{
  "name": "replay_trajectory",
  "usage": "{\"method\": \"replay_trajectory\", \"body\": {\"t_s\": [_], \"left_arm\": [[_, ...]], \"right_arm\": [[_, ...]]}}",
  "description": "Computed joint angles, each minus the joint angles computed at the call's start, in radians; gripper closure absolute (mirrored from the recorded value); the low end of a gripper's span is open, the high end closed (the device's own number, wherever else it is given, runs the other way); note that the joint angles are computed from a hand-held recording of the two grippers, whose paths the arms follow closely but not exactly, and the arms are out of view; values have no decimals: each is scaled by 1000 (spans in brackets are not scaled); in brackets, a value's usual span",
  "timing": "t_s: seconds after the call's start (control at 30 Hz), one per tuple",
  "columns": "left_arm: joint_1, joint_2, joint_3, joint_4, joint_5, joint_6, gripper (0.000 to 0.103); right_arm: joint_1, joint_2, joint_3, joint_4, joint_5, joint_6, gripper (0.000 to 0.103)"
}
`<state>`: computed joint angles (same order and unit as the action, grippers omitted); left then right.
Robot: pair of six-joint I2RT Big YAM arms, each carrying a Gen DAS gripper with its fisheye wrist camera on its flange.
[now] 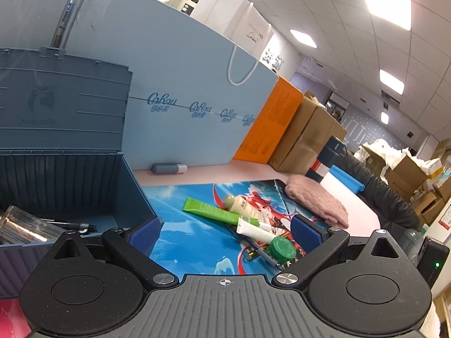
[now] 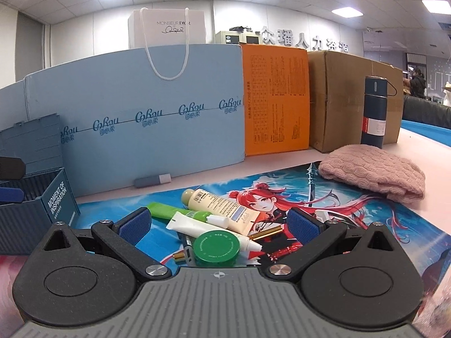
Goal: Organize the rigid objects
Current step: 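Move the right gripper down toward the green-lidded jar on the mat, then close the right gripper around the green jar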
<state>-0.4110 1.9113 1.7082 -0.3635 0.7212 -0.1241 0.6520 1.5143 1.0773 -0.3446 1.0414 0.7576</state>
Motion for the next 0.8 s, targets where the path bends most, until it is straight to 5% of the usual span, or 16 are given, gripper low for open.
{"method": "replay_trajectory", "body": {"t_s": [0.17, 0.3, 0.5, 0.63, 0.8], "left_arm": [[1, 6, 7, -3, -7, -8, 3], [-2, 13, 16, -17, -14, -1, 3], [-7, 22, 27, -40, -20, 21, 3], [-9, 26, 30, -51, -23, 33, 3], [-14, 32, 37, -67, -33, 48, 3]], "right_arm": [[-9, -16, -7, -13, 2, -13, 0], [-27, -28, -28, 43, -89, -125, 2], [-46, 17, -1, 3, -167, -177, 4], [-68, 27, -32, 58, -188, -81, 6], [-93, 54, -37, 69, -210, 16, 24]]}}
